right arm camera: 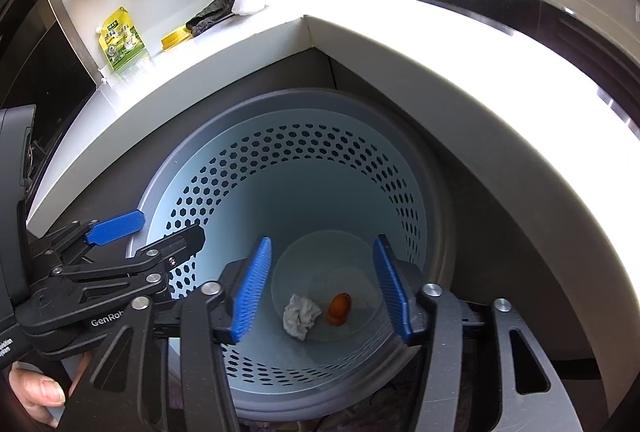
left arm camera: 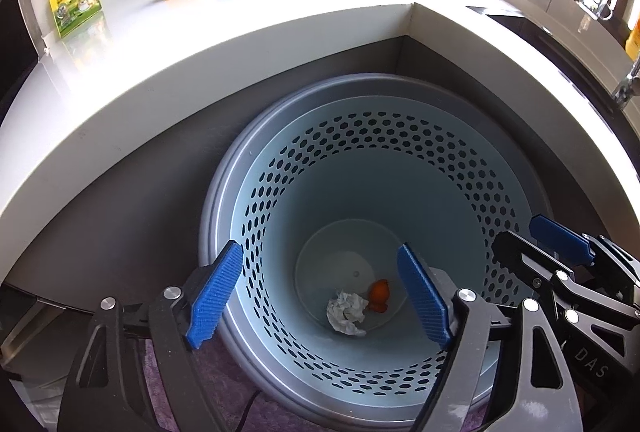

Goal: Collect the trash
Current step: 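Carry both items over the bin and open both tools to drop them, then move both tools back toward the clear cup and yellow lid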

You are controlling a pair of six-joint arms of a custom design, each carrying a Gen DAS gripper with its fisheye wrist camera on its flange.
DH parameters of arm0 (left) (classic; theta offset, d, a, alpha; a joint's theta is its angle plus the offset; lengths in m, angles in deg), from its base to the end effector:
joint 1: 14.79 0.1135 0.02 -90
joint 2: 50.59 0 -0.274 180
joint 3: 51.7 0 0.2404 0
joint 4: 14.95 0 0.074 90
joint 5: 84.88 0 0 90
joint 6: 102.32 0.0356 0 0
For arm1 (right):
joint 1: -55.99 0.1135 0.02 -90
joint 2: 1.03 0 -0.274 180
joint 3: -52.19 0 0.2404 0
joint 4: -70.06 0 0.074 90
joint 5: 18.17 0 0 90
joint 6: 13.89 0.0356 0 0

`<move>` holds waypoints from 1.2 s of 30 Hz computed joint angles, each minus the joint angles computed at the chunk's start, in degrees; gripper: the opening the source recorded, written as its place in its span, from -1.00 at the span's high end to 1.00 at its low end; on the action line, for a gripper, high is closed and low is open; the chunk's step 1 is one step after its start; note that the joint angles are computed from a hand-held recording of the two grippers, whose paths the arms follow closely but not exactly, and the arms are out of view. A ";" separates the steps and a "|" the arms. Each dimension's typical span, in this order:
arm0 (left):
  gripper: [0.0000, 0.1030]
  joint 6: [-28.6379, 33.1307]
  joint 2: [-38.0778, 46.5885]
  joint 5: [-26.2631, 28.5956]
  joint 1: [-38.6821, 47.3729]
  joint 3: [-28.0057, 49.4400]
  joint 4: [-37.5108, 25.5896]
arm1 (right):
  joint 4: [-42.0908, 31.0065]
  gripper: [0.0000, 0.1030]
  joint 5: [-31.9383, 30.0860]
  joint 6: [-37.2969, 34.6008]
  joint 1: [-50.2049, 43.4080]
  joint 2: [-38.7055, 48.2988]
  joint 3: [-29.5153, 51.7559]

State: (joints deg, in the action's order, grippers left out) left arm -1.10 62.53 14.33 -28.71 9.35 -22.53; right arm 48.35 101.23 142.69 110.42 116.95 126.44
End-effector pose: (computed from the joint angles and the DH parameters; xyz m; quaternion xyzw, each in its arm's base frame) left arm 0.3194 -0.0850 0.0817 0.2299 0.9344 -0.0836 0.2590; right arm 0.2271 0.2875 0.0938 0.1537 0.9341 0.0570 0.3171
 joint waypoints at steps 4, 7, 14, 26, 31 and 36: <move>-0.58 0.35 -1.09 -0.12 0.61 -0.57 0.78 | -2.73 -0.15 2.43 -0.87 0.64 -0.12 1.76; -0.59 0.47 -2.26 0.24 1.19 -1.05 1.43 | -6.37 -0.15 4.72 -1.79 1.22 0.33 4.35; -0.63 -0.70 -5.71 0.04 2.10 -2.31 3.46 | -13.05 -0.26 8.50 -2.33 1.16 0.09 8.10; -0.68 -2.14 -9.02 0.00 5.01 4.73 1.96 | 3.29 -0.39 7.93 -19.83 -5.76 -9.51 0.54; -0.69 -3.38 -5.67 -1.07 6.28 13.44 -0.95 | 7.08 -0.44 3.35 -28.23 -11.26 -10.00 2.92; -0.70 -4.73 -0.63 -2.61 6.91 24.38 -4.87 | 3.74 -0.44 2.06 -33.17 -16.58 -7.26 10.64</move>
State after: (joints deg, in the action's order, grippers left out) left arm -5.82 61.90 11.71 -21.80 33.73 -27.40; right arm 52.08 103.29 109.52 93.83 109.69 137.08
